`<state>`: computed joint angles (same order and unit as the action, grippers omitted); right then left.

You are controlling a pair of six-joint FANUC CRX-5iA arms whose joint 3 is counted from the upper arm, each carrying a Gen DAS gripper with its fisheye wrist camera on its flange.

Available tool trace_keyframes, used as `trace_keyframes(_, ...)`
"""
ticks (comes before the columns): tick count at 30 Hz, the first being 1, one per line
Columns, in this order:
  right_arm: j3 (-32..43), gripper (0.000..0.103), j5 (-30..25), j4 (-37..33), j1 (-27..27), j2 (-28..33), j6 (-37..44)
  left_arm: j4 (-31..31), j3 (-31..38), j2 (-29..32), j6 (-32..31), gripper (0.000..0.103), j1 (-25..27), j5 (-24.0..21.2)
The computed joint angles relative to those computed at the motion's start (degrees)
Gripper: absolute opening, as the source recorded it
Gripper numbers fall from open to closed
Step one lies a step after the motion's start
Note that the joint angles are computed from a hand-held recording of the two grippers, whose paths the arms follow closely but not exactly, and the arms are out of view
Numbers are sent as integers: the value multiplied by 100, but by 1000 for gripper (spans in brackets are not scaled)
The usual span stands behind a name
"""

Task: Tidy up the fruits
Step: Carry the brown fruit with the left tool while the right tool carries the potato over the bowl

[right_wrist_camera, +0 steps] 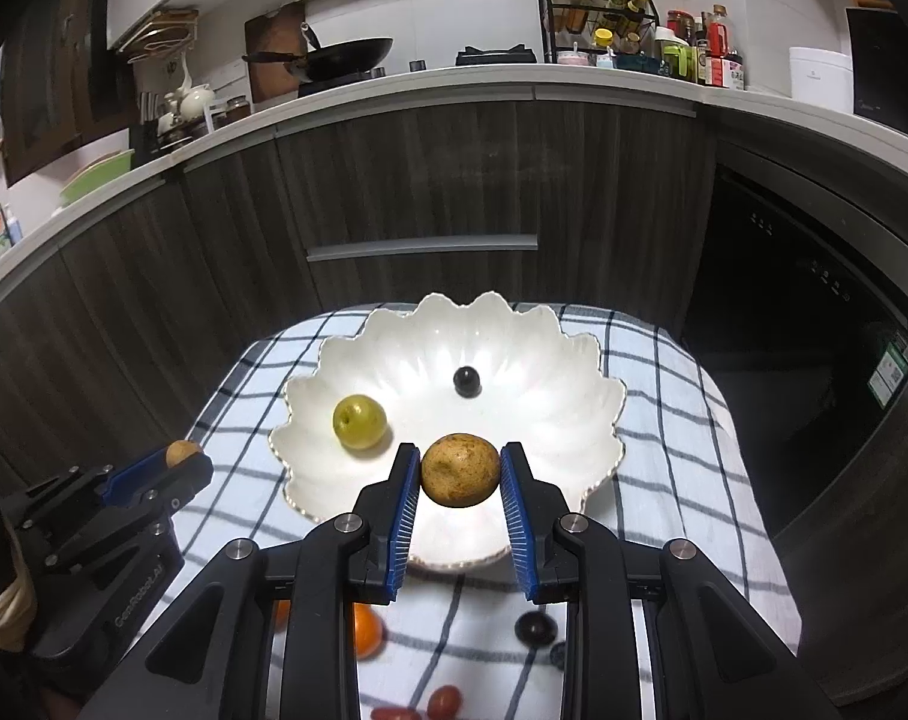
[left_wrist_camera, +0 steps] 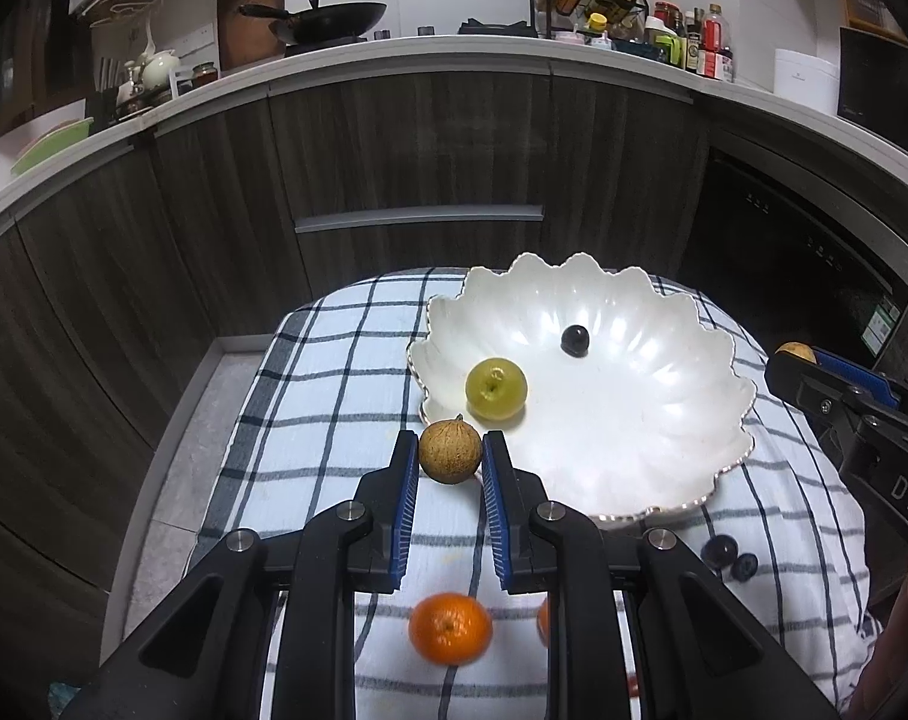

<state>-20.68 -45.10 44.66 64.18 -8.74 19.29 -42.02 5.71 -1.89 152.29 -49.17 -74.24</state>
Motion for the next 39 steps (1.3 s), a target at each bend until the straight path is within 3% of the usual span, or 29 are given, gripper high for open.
trace_keyframes(23, 431, 29, 568, -52, -549, 702, 314, 353, -75, 224, -332, 22, 764, 695)
trace_keyframes(29, 495, 29, 518, -84, -633, 824, 300, 628, -116, 325, -598, 22, 944, 1070)
trace_keyframes(39, 564, 29, 401, -379, -815, 938, 477, 944, -78, 577, -846, 22, 1062, 1297)
